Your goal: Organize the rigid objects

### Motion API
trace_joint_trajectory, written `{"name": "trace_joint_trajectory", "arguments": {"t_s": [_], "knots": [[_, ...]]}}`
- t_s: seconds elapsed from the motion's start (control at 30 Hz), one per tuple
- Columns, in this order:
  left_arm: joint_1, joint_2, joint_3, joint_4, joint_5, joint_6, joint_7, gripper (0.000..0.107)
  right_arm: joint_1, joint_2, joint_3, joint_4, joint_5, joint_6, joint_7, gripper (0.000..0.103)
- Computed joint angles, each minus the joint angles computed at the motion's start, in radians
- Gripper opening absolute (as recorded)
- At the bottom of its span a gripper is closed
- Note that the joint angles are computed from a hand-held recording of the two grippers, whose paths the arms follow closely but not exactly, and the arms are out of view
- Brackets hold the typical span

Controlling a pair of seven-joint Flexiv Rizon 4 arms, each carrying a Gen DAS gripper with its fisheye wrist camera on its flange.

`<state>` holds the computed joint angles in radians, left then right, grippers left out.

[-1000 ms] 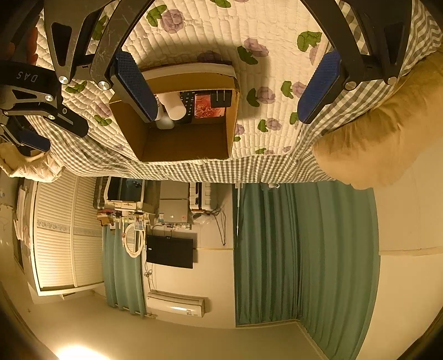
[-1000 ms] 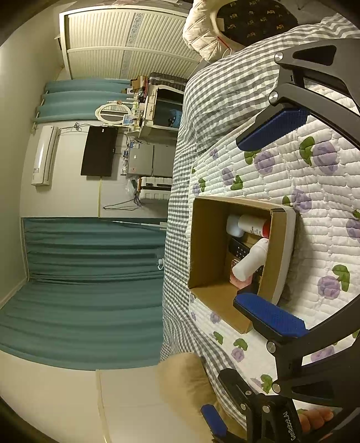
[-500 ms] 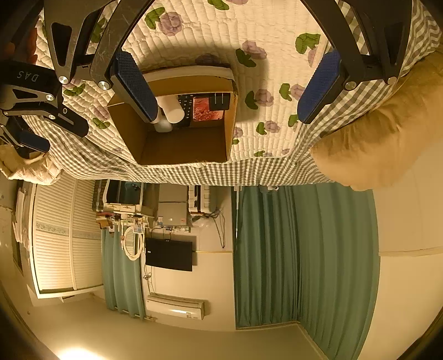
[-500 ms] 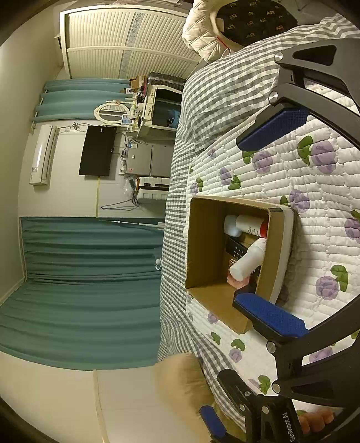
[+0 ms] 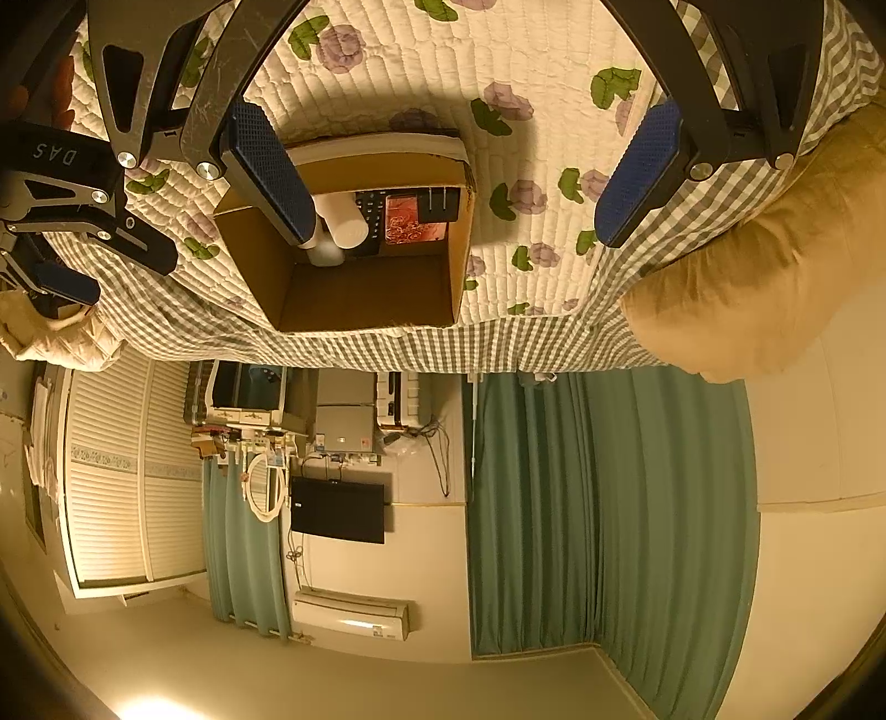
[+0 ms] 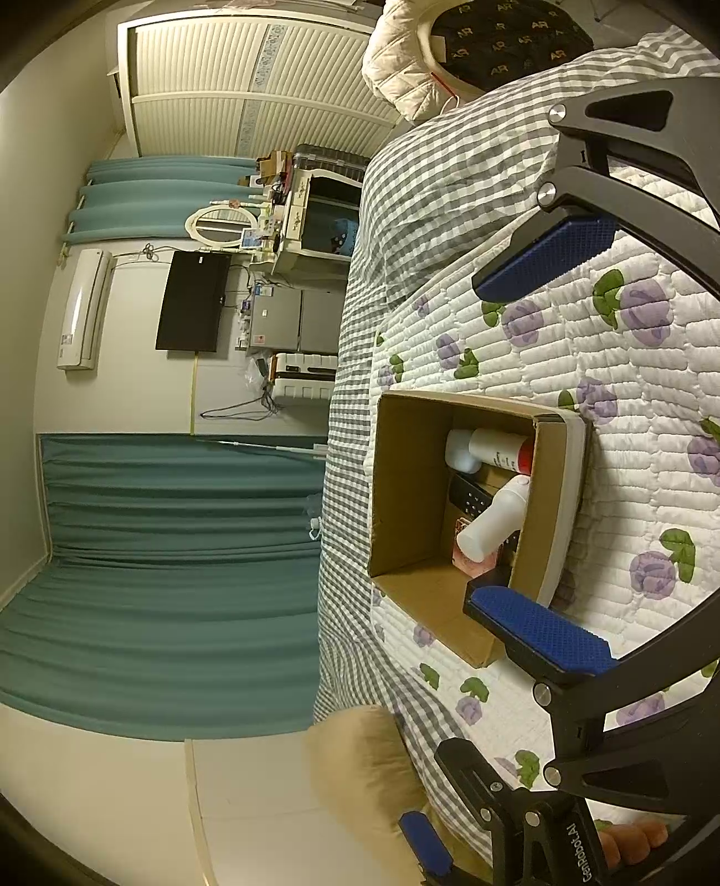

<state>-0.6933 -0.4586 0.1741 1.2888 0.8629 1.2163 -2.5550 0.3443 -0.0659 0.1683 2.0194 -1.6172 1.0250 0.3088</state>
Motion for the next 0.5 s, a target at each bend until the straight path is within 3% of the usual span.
{"name": "trace_joint_trajectory", "arguments": {"t_s": [0.5], "knots": [[0.006, -0.005, -0.002, 0.000, -0.018, 0.016, 0.014, 0.103, 0.003, -0.005, -0.001, -0.005, 0.015, -0.002, -0.011, 0.103]]}}
